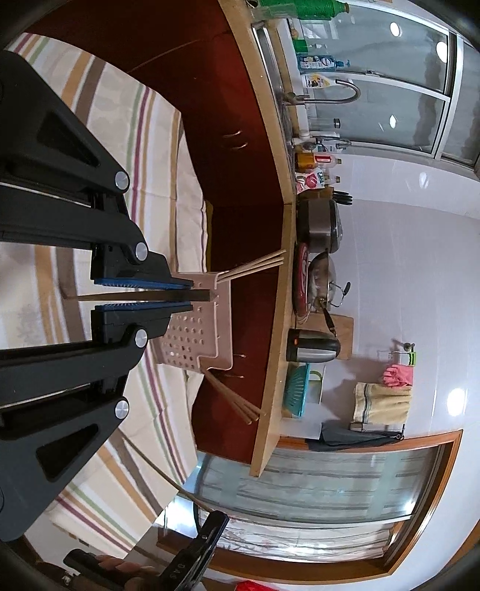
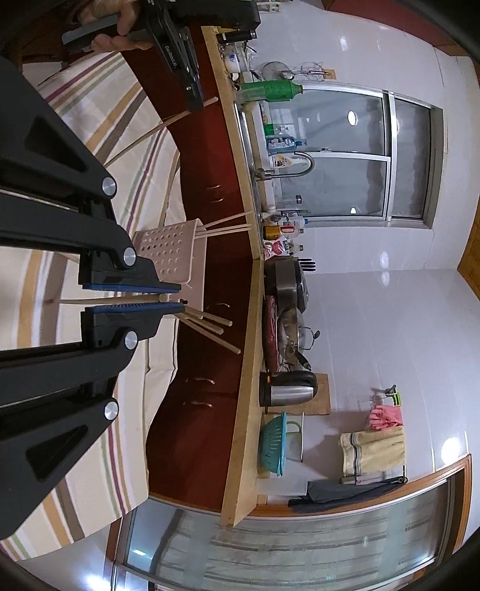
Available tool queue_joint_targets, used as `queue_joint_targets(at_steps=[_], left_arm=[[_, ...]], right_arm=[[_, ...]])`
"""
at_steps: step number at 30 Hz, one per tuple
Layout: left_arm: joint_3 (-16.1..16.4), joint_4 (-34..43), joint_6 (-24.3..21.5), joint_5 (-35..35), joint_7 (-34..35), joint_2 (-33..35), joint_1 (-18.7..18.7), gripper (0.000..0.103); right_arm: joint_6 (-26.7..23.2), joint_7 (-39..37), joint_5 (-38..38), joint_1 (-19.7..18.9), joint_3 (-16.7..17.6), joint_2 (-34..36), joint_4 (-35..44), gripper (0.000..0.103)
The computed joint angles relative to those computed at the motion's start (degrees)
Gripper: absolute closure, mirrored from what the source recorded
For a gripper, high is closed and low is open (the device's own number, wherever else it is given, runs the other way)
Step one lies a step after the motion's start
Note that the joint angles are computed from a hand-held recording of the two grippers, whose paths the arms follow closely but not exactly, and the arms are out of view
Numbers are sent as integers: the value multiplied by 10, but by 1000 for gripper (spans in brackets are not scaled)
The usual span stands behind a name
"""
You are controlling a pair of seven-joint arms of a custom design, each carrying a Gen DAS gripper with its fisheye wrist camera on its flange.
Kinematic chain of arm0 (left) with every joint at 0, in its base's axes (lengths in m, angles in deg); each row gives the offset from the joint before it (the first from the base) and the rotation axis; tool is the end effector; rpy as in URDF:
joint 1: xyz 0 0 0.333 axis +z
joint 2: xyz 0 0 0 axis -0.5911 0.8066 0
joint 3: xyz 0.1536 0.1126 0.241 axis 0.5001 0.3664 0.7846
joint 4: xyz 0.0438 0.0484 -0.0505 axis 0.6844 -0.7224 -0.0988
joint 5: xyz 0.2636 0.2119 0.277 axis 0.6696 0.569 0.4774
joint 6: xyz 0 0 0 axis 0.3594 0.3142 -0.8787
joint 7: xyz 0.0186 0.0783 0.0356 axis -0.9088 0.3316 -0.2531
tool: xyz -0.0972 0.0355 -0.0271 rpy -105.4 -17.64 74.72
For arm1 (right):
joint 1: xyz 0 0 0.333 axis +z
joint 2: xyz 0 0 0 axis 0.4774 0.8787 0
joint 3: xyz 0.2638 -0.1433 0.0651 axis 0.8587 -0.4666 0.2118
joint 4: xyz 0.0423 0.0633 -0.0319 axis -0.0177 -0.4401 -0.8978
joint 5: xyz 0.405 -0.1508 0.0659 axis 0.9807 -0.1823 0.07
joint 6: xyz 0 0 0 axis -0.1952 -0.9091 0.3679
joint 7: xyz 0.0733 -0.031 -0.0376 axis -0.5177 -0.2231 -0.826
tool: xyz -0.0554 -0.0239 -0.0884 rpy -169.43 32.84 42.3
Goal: Organize utensils
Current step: 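Lift both chopsticks upright and carry them over the caddy, then lower both chopsticks into the caddy and open both tools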
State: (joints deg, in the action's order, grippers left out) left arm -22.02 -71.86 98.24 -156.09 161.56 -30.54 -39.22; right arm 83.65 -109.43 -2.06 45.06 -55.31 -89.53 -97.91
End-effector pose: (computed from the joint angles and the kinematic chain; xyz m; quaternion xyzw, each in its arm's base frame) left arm 0.6777 -0.1473 0.5916 -0.3535 0.7293 -0.5384 0.2309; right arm 0.5145 0.2852 0.5734 -0.4700 0.6213 -0.4740 0.4103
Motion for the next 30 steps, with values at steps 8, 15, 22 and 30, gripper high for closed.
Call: queue_joint_targets(at_steps=[8,15,22,30], left_arm=[[-11,44,4,27,-24,36,3,96],[-22,73,4,48,-42,59,12,96],[-36,88,3,43,-35,67,20,96],[-43,125,-16,31,-40,80,26,96]], right_arm=[[5,-11,0,0,-9,22,28,97],[7,-13,3,-1,-15,29,39,97],[16,-16,2,-1,-20,36,50,97],[31,-7,-27,-5,-23,40,76,97]])
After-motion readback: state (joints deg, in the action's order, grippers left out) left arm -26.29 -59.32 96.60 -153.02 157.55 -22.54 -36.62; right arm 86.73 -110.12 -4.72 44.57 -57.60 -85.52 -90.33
